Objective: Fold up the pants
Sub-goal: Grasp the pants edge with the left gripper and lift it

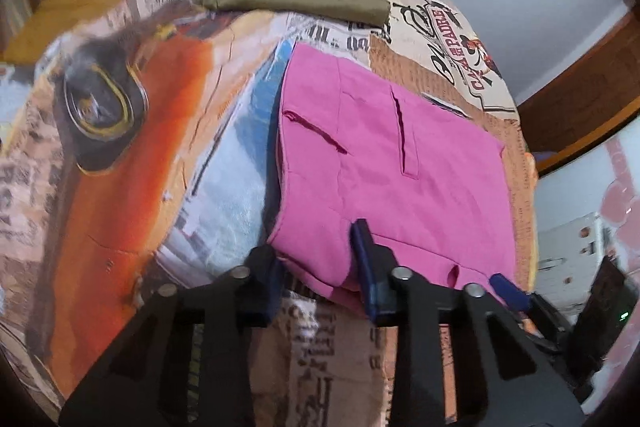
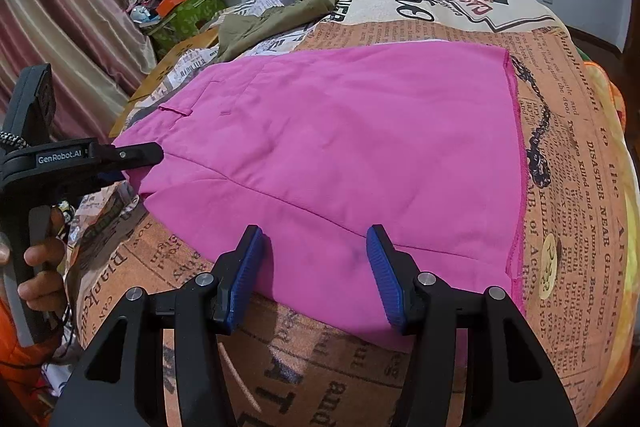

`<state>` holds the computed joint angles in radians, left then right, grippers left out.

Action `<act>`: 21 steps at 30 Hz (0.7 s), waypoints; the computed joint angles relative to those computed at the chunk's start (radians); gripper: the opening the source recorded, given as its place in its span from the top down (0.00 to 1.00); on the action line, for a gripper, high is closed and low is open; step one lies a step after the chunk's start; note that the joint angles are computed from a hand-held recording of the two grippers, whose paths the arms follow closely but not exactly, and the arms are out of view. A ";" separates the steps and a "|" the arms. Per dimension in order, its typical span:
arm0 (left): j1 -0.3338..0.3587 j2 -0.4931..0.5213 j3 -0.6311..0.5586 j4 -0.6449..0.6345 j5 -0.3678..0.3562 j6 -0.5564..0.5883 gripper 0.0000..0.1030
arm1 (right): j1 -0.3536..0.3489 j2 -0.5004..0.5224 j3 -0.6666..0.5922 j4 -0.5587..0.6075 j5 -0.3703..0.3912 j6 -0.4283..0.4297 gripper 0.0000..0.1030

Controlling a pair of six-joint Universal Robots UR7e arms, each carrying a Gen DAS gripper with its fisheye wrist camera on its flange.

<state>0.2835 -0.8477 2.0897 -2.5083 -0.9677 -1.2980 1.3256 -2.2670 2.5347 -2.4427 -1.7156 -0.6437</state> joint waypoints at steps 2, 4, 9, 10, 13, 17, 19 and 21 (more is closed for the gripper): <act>-0.016 0.012 -0.022 0.053 0.034 0.015 0.76 | 0.003 0.002 0.000 -0.001 -0.002 0.007 0.51; -0.033 0.022 -0.044 0.114 0.073 0.032 0.78 | 0.012 0.008 -0.003 -0.001 -0.010 0.021 0.52; -0.052 0.004 -0.052 0.194 0.137 0.047 0.79 | 0.022 0.024 -0.023 0.026 0.009 0.064 0.52; -0.051 -0.014 -0.042 0.207 0.142 0.037 0.79 | 0.031 0.028 -0.023 0.025 0.005 0.070 0.52; -0.052 -0.060 -0.026 0.287 0.168 -0.017 0.79 | 0.045 0.032 -0.024 0.014 -0.005 0.068 0.52; -0.064 -0.126 -0.013 0.448 0.216 -0.124 0.80 | 0.055 0.023 -0.011 -0.029 -0.032 0.064 0.52; -0.066 -0.151 -0.008 0.486 0.230 -0.144 0.80 | 0.039 0.015 -0.014 -0.020 -0.022 0.064 0.52; -0.071 -0.159 -0.011 0.504 0.242 -0.142 0.80 | 0.017 0.004 -0.017 -0.001 -0.011 0.067 0.52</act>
